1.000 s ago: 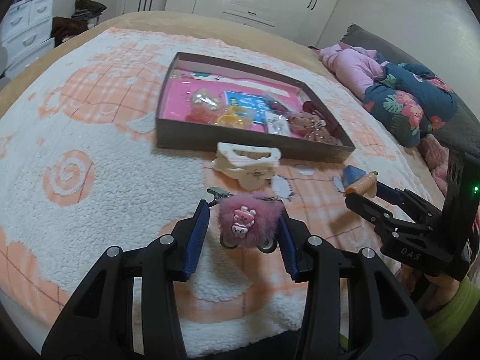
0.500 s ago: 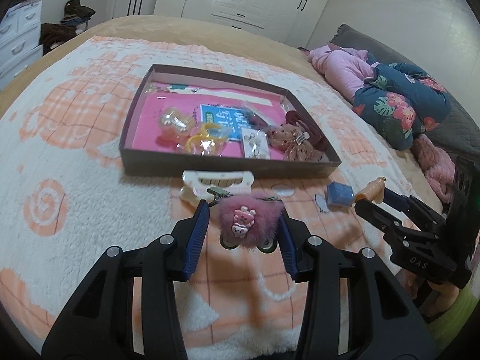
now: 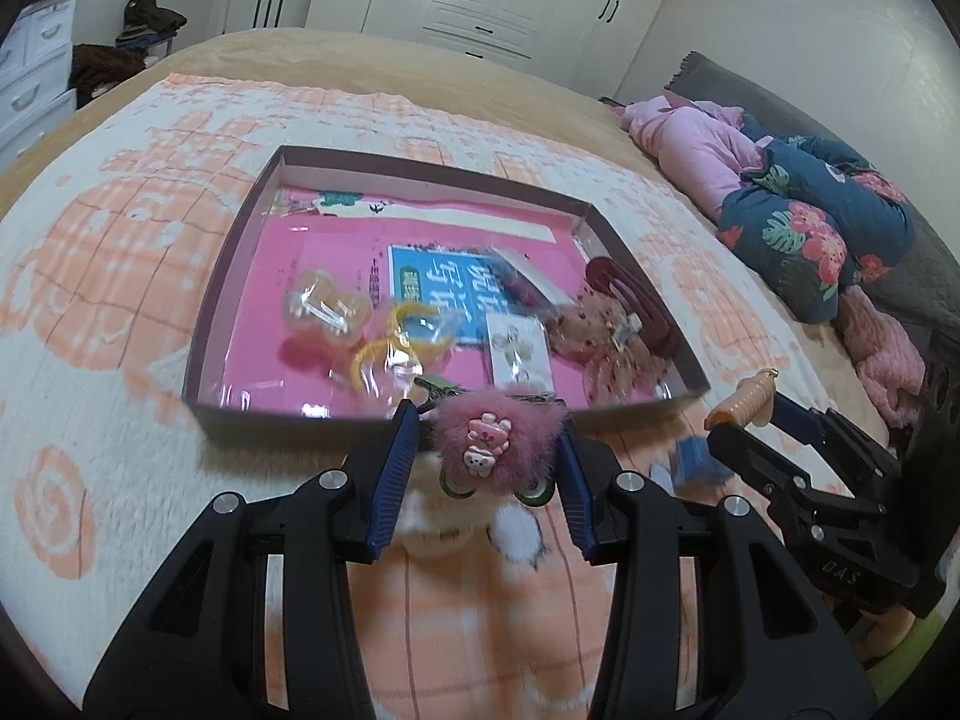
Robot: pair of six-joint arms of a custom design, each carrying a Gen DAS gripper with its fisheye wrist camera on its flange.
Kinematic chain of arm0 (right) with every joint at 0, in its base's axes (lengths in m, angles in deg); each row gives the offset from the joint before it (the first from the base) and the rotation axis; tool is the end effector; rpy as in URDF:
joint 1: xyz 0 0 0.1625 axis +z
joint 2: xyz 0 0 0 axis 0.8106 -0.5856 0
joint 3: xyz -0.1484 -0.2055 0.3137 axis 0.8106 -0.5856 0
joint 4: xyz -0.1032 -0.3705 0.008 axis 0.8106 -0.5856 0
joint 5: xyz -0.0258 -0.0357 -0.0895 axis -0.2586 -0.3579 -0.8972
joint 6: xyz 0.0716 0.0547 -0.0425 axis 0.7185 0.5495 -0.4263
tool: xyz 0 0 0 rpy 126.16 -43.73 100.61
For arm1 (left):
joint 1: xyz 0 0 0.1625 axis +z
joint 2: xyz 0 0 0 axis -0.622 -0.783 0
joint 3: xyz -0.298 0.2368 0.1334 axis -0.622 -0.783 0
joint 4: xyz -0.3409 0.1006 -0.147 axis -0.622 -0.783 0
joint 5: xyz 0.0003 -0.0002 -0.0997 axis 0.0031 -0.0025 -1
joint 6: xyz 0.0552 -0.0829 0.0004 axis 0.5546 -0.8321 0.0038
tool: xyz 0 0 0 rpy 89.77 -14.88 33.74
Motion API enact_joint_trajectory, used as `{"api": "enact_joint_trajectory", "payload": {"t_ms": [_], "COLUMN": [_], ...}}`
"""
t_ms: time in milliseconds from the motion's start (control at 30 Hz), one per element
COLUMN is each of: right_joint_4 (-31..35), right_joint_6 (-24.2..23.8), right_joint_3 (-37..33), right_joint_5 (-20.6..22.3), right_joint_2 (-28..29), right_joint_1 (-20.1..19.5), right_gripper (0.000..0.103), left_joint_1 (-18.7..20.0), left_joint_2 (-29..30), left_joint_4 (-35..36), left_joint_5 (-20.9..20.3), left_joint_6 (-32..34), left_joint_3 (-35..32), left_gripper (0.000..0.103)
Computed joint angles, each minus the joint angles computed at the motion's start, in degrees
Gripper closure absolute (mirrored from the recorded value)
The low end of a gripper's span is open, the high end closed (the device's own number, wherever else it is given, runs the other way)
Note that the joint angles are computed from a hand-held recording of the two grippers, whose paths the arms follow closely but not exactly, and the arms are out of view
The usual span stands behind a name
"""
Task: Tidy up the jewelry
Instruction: 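Carry the keychain and coiled hair tie into the tray and open both tools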
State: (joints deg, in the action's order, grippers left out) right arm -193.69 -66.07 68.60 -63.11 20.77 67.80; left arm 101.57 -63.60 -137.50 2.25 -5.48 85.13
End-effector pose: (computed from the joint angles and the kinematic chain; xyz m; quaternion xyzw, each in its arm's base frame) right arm 0.3041 -0.3754 0.0194 0.1673 -0.8522 0.3862 0.3107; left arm -0.0464 -0.4617 0.2642 0.2614 0.9244 -0.2427 0.1347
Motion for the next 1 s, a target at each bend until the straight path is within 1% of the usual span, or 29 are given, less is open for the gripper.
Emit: {"api": "enact_joint_trajectory", "payload": {"t_ms": [400,533,633,700,1000], "right_joint_4": [2.9,4.1,4.5,5.1,8.0], "right_joint_6": [-3.6,-3.8,-4.3,-4.5,-3.6], "right_joint_3": [-6.0,-7.8,-9.2,-10.0,-14.6], "right_joint_5": [1.2,1.1,1.1,1.1,1.3], "right_joint_2": [1.6,2.6,3.5,4.1,6.9], "right_joint_1": [-3.0,-3.8,-4.1,-4.2,-4.3], "right_gripper": [0.036,0.036,0.036,0.036,0.035], "left_joint_1": [1.9,3.1,3.5,3.9,5.2], "left_joint_2": [6.6,9.0,10.1,10.6,12.9], "left_joint_4": [-2.5,-3.1,-4.0,-3.6,-3.1], "left_joint_5": [-0.5,-1.0,-0.3,-0.7,0.6], "left_joint_6": [1.0,0.5,0.6,0.3,1.2], "left_joint_3": [-6.6,-10.0,-11.2,-12.2,-15.4], "left_gripper": [0.068,0.068,0.068,0.068,0.068]}}
